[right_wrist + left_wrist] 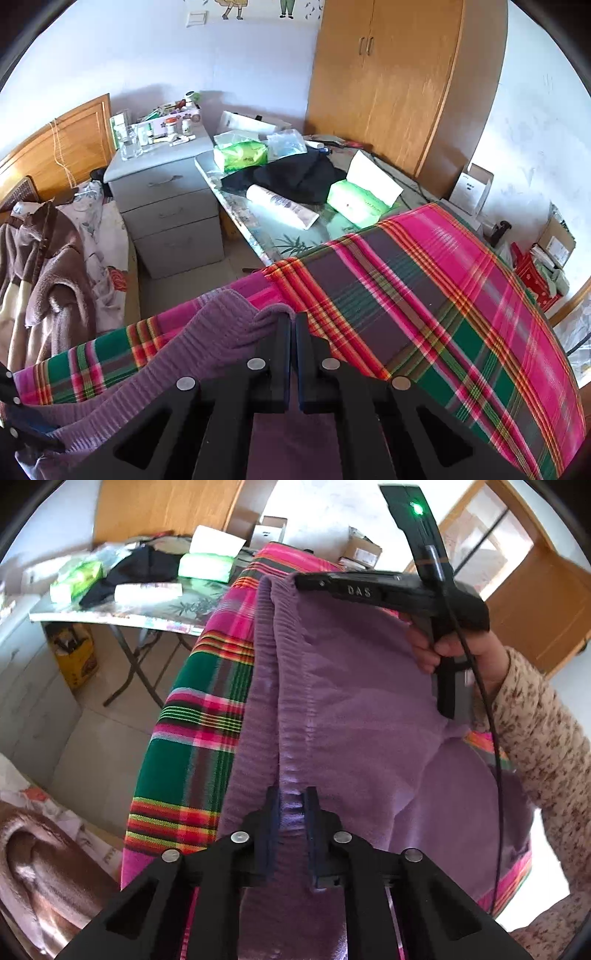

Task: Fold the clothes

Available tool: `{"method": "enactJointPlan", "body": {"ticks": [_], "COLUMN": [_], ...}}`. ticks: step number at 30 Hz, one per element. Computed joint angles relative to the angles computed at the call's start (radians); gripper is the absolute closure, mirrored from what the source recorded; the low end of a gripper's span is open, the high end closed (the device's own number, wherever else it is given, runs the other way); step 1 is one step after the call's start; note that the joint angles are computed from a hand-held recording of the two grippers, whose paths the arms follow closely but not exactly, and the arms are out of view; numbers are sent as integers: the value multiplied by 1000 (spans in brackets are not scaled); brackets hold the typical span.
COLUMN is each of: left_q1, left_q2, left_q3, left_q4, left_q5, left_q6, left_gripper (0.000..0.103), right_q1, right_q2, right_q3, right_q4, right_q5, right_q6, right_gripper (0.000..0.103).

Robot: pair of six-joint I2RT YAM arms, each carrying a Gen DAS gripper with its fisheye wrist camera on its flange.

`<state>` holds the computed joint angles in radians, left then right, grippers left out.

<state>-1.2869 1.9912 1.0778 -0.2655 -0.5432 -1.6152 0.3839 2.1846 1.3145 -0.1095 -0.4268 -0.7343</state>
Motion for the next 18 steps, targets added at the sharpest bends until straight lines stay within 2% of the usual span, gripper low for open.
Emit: {"method": "enactJointPlan", "body": {"ticks": [3,4,8,14,18], "left_q1": [-12,-20,-44,-40,-52], "left_q2": [-26,-28,-57,-46,-30], "left_q3": [-38,-31,-57,-85,-61], "left_q4": [9,-32,-61,-21,-64], "left_q5": [-45,-68,-120,-91,-94], "left_q6": [-60,-91,-148,-181,-214], "left_gripper": [98,98,99,98,95], "right_q1": [4,8,43,88,97], "right_q2": [-3,-5,5,54,59], "right_q3": [2,3,11,-2,-24], "right_q4": [7,10,30,86,132], "right_q5": [1,2,46,152,184], "right_q6": [23,31,54,42,47], "right_gripper": [101,101,101,100,96]}}
